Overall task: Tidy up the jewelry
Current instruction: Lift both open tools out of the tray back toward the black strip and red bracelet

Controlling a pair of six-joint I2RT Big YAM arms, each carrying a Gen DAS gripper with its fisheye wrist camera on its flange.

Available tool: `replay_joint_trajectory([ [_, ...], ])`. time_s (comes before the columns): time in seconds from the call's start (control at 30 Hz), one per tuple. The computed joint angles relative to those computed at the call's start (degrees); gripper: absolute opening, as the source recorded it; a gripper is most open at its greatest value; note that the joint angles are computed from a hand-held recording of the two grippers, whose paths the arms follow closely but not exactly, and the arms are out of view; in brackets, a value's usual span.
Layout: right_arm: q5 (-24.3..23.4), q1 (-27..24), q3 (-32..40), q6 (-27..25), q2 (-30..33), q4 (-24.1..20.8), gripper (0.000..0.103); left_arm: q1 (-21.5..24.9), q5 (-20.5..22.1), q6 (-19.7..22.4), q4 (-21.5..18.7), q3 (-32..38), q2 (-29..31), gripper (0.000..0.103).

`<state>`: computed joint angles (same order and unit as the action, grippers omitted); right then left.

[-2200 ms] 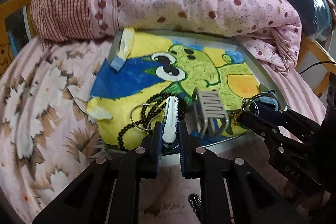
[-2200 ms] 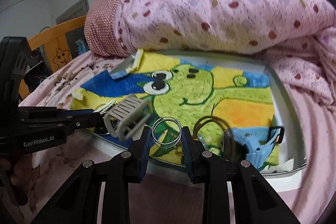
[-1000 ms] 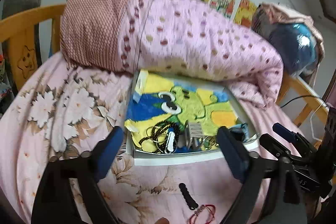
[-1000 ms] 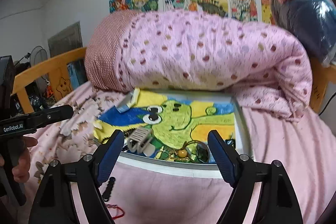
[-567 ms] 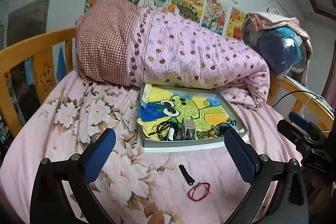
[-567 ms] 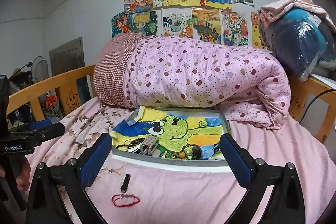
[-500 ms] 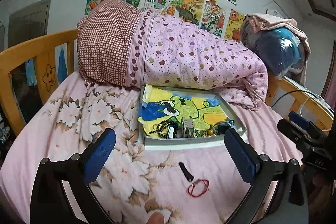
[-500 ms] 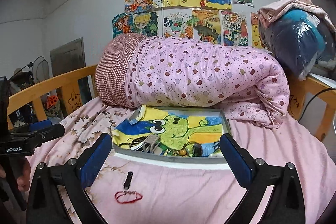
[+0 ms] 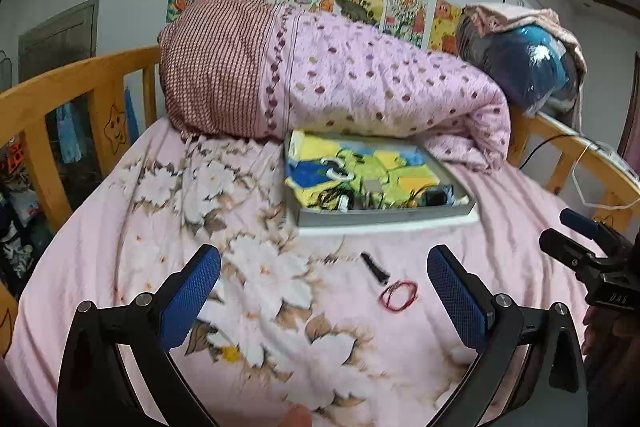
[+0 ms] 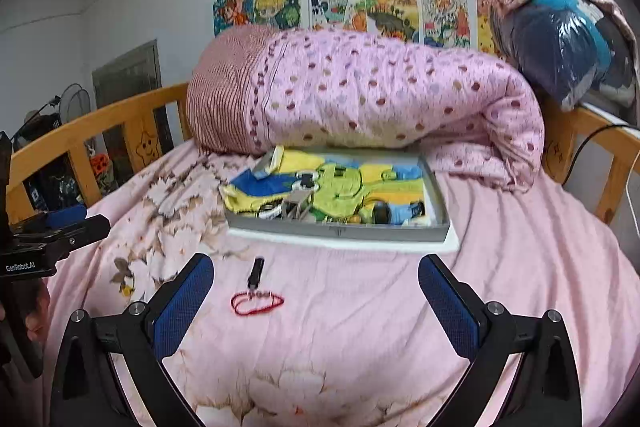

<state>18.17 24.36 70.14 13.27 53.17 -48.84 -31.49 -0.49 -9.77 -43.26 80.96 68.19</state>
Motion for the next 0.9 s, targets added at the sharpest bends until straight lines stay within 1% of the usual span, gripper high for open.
replay_joint_trajectory([
  [0.23,-1.6,-0.4,-1.7,1.1,0.2,-1.5,0.103,-0.2,-0.7,0.6,-2.7,-2.6,-0.7,0.101],
  [0.43,-3.6,-1.9,-2.8,1.8,0.2,-2.0,0.103,-0.3,-1.0,-0.2,-4.7,-3.5,-0.3,0.101],
  [0.57,-4.5,-2.7,-3.1,2.0,0.6,-2.8,0.103,-0.5,-1.4,-0.1,-5.5,-3.5,0.3,0.101],
  [0.73,-4.7,-3.3,-2.8,2.0,2.3,-5.8,0.103,-0.6,-1.1,-0.1,-6.6,-2.8,1.6,0.101],
  [0.9,-6.4,-4.2,-3.2,1.9,3.5,-7.2,0.103,-0.4,-0.5,-0.1,-8.6,-1.5,3.5,0.101],
])
